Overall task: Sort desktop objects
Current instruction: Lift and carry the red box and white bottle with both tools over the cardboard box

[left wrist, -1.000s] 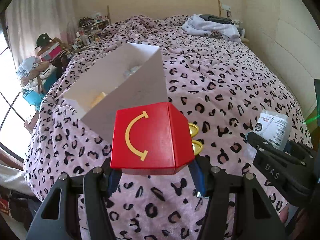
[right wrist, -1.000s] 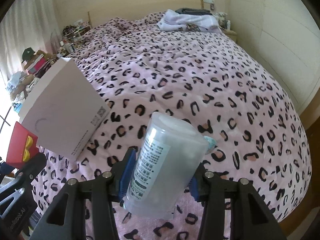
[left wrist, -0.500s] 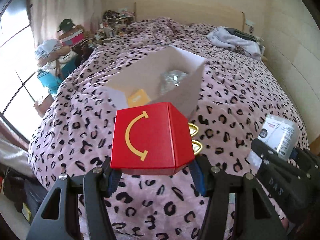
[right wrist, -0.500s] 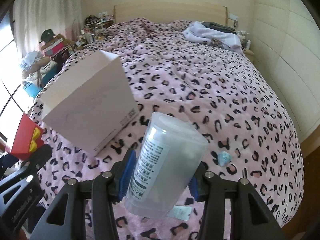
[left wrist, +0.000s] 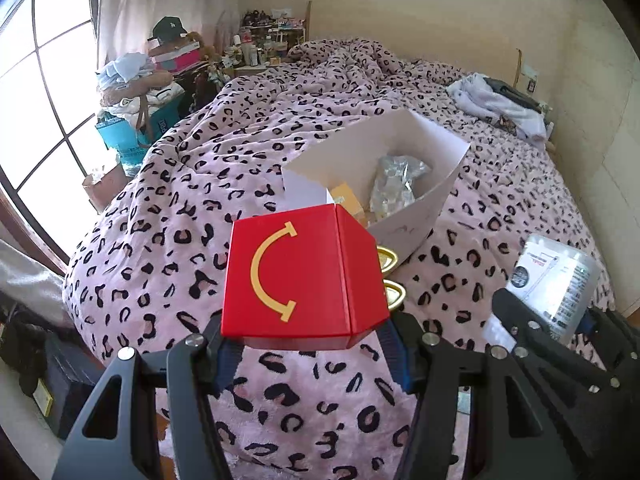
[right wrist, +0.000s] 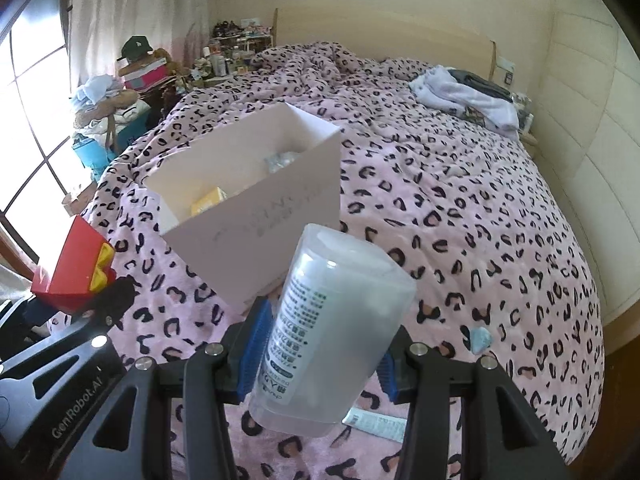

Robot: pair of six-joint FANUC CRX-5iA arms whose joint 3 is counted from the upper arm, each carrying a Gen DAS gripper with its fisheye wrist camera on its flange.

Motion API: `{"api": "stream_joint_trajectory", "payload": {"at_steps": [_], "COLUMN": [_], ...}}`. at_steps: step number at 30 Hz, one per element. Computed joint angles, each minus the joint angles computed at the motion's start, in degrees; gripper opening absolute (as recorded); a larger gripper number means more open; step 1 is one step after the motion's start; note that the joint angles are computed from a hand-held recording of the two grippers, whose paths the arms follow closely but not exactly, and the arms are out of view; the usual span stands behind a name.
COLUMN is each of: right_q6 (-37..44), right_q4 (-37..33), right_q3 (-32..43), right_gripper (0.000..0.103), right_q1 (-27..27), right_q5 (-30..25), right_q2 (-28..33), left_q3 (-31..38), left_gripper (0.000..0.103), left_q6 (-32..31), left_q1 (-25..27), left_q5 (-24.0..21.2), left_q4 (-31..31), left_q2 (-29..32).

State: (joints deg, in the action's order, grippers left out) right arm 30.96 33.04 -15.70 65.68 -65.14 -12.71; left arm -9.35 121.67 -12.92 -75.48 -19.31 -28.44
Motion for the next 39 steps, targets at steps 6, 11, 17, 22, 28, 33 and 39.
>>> {"api": "stream_joint_trajectory", "payload": {"at_steps": [6,11,17,22,28,33,39], "right_q6": [0.9,2.0,5.3,8.6,15.2,23.4,30.3], "right_q4": [1.4,1.9,0.4,-2.7,-8.2,-16.8,-25.0], "right_q3": [2.2,4.2,8.6,12.2,18.0,24.7,31.6], "right_gripper": [0.048,0.048,0.048,0.048,0.048,0.048,0.048], "right_q1": [0.0,-0.7,-3.6,-6.5,-10.8,-15.0,-18.8], "right_q5": [-0.3,-0.1,1.9,4.1,5.6,5.3,3.5], "right_q2": [1.0,2.0,4.7,7.1,11.2,15.4,20.2], "left_q3": [1.1,1.6,3.1,4.8,5.5,5.7,4.5], "left_gripper": [0.06,0.06,0.06,0.06,0.06,0.06,0.06], "left_q6": [-3.6,-7.6,-10.7,-12.6,-16.1,-18.0,-21.2], "left_q1": [2.9,6.6,10.4,12.4,15.5,17.6,20.6], "left_q5": [1.7,3.4,4.8,5.8,7.4,8.5,10.6], "left_q4": [3.2,7.3,11.0,12.6,16.3,18.8,24.1], "left_q2": [-0.2,0.4,2.4,4.3,7.5,10.4,12.8]}}
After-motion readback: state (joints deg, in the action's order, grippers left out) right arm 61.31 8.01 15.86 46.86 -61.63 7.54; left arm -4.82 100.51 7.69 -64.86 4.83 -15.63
